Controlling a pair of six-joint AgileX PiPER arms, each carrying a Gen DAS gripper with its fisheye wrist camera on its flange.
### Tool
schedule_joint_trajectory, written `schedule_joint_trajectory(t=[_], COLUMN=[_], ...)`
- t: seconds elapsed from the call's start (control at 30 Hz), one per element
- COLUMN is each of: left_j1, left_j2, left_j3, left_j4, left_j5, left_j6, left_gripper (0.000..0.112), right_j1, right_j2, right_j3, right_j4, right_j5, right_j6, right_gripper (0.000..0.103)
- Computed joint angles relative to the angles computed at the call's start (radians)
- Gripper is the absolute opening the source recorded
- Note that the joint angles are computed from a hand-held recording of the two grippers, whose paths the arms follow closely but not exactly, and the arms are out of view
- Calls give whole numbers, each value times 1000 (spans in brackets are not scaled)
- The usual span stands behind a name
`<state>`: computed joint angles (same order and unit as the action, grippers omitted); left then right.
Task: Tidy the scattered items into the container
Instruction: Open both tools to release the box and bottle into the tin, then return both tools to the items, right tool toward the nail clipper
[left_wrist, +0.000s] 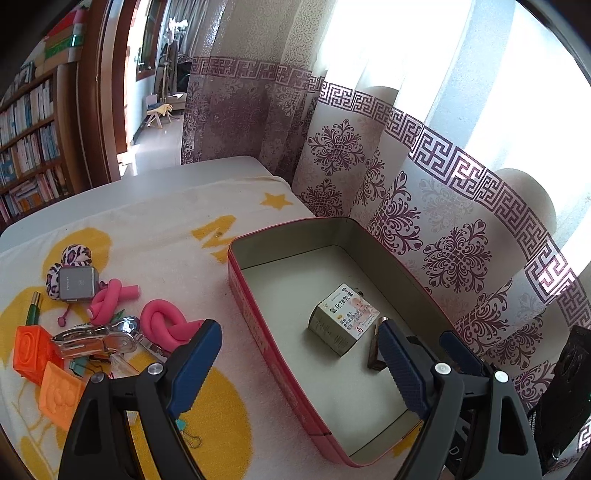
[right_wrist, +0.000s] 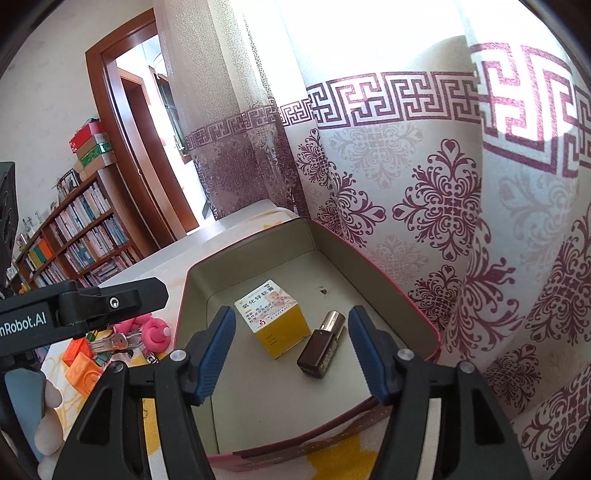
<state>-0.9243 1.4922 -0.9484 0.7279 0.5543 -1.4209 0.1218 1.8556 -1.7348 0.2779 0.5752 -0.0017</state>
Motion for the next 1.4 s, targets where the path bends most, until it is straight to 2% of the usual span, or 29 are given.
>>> schedule_joint_trajectory(t=[0.13, 0.27, 0.63, 1.0, 1.1, 1.27, 1.4], left_j1=[9, 26, 141, 421, 535, 737, 891], left_j2=[-39, -86, -255, -441, -469, -503, -527], left_j3=[32, 77, 248, 428, 475, 526, 546], left_j4=[5, 2, -33, -139, -226, -436, -630], left_j5=[12, 23, 13, -17, -62, -125, -146], left_j6=[-5, -7, 11, 160, 276, 557, 807], left_gripper=[88, 88, 88, 88, 88, 88, 88], right_j1=[27, 54, 163, 246, 270, 291, 288], right_j2=[1, 0, 55, 127, 157, 234, 322], right_j3=[-10, -19, -125, -241, -282, -397, -529], right_j4=[2, 9, -9, -16, -13, 45, 135], right_j5=[4, -6, 45, 114, 147, 249, 355], right_j6=[-6, -1, -18, -43, -57, -113, -152], right_gripper=[68, 79, 80, 80, 80, 80, 79])
